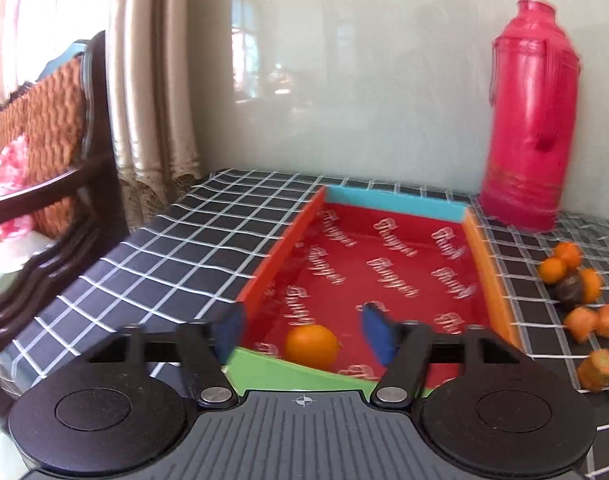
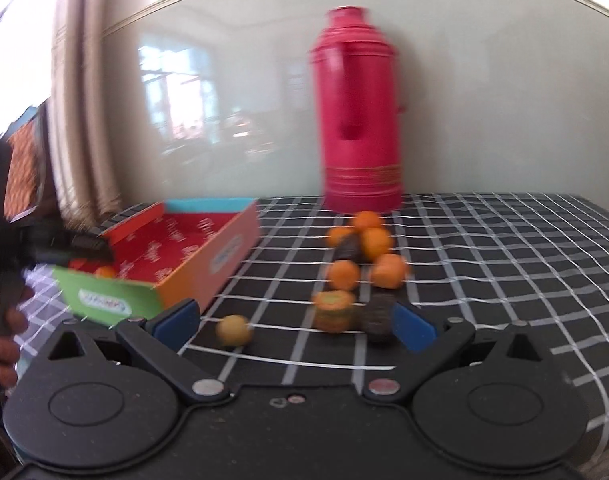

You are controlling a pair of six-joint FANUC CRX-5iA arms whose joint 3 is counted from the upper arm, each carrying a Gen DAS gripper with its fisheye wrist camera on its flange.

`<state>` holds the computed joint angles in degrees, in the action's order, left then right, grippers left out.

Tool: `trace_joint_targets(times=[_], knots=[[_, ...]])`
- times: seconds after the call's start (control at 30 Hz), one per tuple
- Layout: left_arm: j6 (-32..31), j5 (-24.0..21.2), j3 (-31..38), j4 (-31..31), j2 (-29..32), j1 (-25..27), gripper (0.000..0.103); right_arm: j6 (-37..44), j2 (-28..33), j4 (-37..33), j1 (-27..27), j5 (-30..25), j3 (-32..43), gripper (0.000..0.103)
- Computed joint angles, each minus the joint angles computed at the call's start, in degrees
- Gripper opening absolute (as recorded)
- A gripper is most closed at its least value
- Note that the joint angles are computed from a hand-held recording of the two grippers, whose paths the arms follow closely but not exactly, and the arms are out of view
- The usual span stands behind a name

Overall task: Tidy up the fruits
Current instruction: 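Carry the orange into the red box and open the left gripper, then grasp the small tan round fruit with the right gripper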

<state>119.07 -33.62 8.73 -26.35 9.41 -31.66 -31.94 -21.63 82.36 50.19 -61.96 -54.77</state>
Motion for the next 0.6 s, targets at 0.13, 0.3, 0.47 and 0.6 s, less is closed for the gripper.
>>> trace_joint_targets(times=[0.13, 0.3, 0.47, 0.6], knots=[[3.9, 0.7, -1.1, -4.0, -1.6, -0.1, 0.094, 2.3, 1.6, 0.1, -3.2, 6.0, 1.7, 0.068], [14.5, 2.0, -3.8, -11.9, -5.3, 0.0, 0.1, 3.6, 3.7, -2.0, -5.4, 9.3, 3.7, 0.041], [23.4, -1.1, -4.0, -20.9, -6.5, -1.4, 0.102, 3.8, 5.5, -2.4, -7.1, 11.2, 4.9, 0.033], [23.9, -1.8, -4.2, -21.5, -6.6, -0.7, 0.102, 4.6, 6.5, -3.8, -8.4, 13.8, 5.6, 0.018]])
